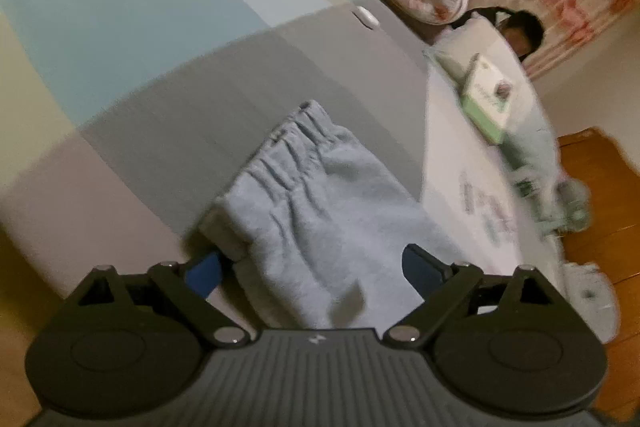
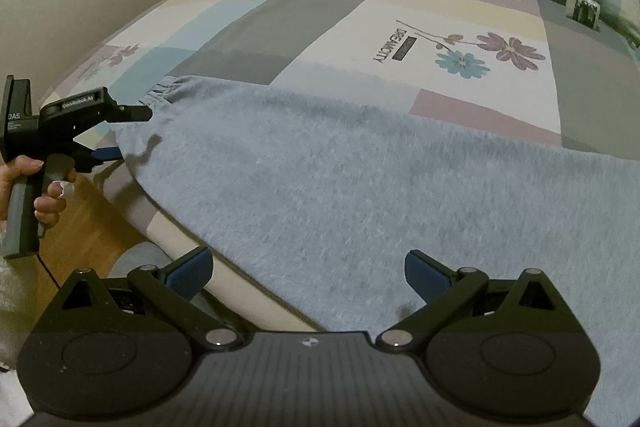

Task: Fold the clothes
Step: 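Roll the left tool and close it on the gathered cuff end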

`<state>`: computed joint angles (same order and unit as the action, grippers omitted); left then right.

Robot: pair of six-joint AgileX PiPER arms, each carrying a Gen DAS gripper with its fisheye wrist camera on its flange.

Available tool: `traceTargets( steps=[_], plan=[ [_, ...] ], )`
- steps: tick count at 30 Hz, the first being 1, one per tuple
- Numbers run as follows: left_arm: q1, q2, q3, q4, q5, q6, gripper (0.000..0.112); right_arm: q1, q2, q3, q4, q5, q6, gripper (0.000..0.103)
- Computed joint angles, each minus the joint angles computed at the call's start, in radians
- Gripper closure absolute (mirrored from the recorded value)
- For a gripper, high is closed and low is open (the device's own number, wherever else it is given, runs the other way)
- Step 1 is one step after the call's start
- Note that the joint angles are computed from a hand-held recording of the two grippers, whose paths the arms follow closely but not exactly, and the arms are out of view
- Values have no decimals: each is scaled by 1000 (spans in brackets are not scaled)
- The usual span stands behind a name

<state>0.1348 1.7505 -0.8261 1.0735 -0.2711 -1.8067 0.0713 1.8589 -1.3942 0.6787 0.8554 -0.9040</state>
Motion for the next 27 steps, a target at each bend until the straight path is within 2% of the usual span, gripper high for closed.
traceTargets(
  steps=[2,4,6,7,11,14,16,21,23,25,26,27],
  plan=[
    [31,17,18,-62,-92,48,18,2,4,0,-3,-1,3,0],
    [67,51,65,-195,-260,144,18,0,5,1,-1,2,-2,0],
    [82,100,82,-211,-401,164,18,-2,7,0,0,3,-2,0],
    [78,112,78,-207,-422,166,18,-2,8,-2,-2,3,-1,0],
    [26,102,62,-290,-337,265,18,2,11,-4,-10,1,11,0],
    [57,124,83,-375,-410,270,19,0,8,0,-11,-2,10,0],
    [54,137,86,-432,-425,304,19,-3,8,0,-8,-1,9,0],
    [12,136,53,-479,-339,363,20,-8,8,3,2,5,-1,0],
    [8,137,64,-523,-338,397,28,-11,7,5,7,8,-6,0],
    [12,151,81,-591,-358,441,49,-15,5,9,14,11,-17,0],
    [16,161,89,-619,-371,453,66,-18,3,11,18,12,-23,0],
    [24,171,96,-630,-385,449,73,-20,2,13,20,14,-27,0]
  ],
)
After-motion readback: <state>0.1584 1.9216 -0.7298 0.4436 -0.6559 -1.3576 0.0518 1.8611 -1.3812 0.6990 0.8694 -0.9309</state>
